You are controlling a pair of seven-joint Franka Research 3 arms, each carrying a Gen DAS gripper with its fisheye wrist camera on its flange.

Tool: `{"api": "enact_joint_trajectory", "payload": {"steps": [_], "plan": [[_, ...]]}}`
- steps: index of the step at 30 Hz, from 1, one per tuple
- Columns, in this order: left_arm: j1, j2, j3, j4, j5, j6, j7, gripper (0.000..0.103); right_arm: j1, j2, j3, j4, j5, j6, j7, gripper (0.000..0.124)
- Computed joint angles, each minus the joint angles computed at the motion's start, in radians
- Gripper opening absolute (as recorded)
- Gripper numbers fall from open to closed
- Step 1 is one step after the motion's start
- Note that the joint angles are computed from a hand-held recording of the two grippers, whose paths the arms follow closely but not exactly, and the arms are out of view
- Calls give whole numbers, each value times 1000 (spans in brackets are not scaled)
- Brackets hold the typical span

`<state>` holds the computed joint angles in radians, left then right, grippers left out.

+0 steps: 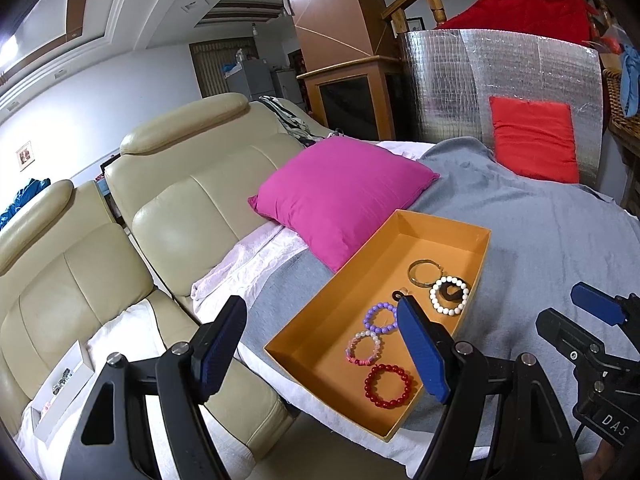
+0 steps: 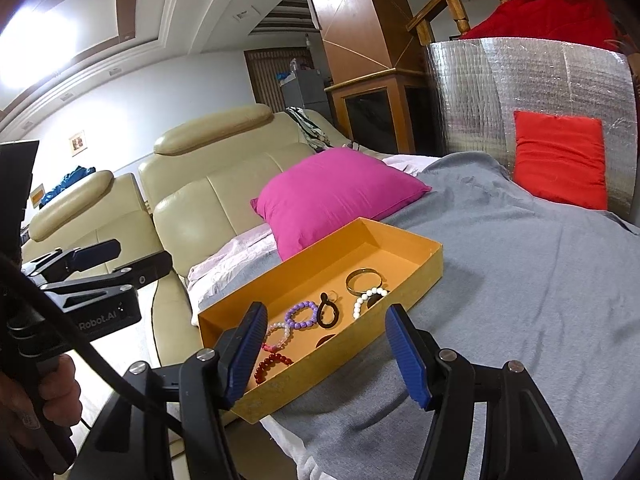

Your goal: Organize jewelry

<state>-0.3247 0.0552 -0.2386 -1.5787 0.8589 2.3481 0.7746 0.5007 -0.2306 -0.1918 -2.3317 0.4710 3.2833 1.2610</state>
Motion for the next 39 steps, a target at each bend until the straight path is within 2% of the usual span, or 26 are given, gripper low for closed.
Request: {"api": "enact_joint_trajectory", "payload": {"steps": [7, 15, 21, 39], "plan": [[-1, 8, 3, 7, -2, -7, 8, 78, 43, 11, -39, 10, 6, -2, -10, 66], [1, 15, 8, 10, -3, -10, 15, 78, 153, 30, -135, 37, 52, -9, -68, 66], [1, 23, 12, 17, -6, -15, 20, 78, 199, 41, -170, 54, 108, -15, -125, 66], [-3, 34, 17, 28, 3, -25, 18, 78, 219, 65, -154, 102, 337, -27, -341, 66]]}}
